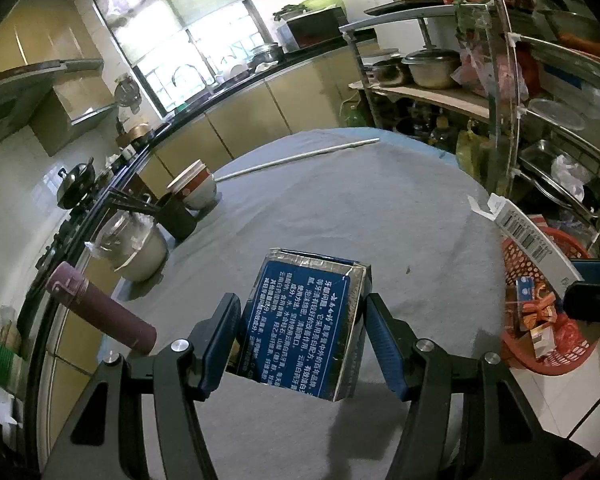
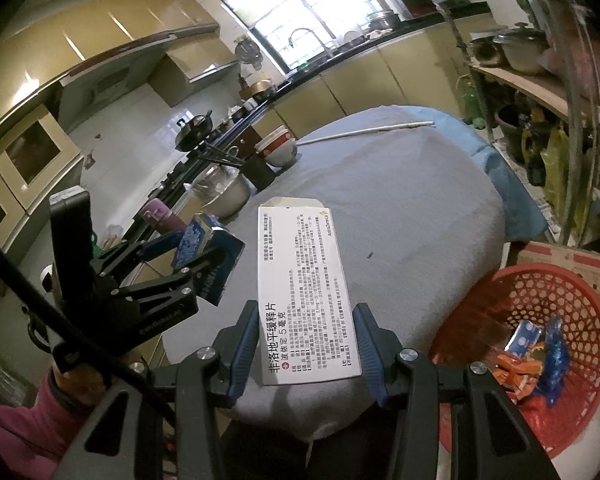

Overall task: Collect trash
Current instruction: 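Carry the blue box and white box toward the red basket with both tools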

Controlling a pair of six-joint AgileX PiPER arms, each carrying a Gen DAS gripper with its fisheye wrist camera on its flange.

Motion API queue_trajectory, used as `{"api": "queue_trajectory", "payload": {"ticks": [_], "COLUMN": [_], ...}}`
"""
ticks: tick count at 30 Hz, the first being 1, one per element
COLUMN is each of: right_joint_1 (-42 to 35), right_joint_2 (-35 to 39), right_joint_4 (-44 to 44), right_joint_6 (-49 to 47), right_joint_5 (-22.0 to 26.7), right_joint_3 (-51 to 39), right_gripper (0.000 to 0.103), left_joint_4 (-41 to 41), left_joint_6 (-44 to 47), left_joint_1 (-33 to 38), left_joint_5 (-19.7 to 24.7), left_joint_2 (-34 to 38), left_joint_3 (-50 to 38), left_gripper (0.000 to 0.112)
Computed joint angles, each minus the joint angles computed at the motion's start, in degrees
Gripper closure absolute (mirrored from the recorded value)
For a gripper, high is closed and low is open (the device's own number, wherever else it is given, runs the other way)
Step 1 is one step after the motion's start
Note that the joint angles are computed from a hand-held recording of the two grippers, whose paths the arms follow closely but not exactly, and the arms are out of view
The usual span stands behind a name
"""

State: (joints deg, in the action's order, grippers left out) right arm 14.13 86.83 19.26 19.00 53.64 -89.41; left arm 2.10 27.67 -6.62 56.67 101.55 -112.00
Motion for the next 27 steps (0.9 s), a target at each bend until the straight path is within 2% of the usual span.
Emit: {"api": "queue_trajectory", "payload": {"ticks": [27], "right_joint_1": [-10.09], "right_joint_2": [-10.2], "right_joint_4": [2.59], "right_joint_6": [-1.82], "right_joint_5": [0.2], "right_joint_3": [12.33], "right_gripper": [0.053], "left_joint_4": [4.22], "left_joint_6": [-3.57], "left_joint_1": [-8.6], "left_joint_5": [1.23], "left_joint_2": [1.2], "left_joint_3": [-1.14], "left_gripper": [0.047]}}
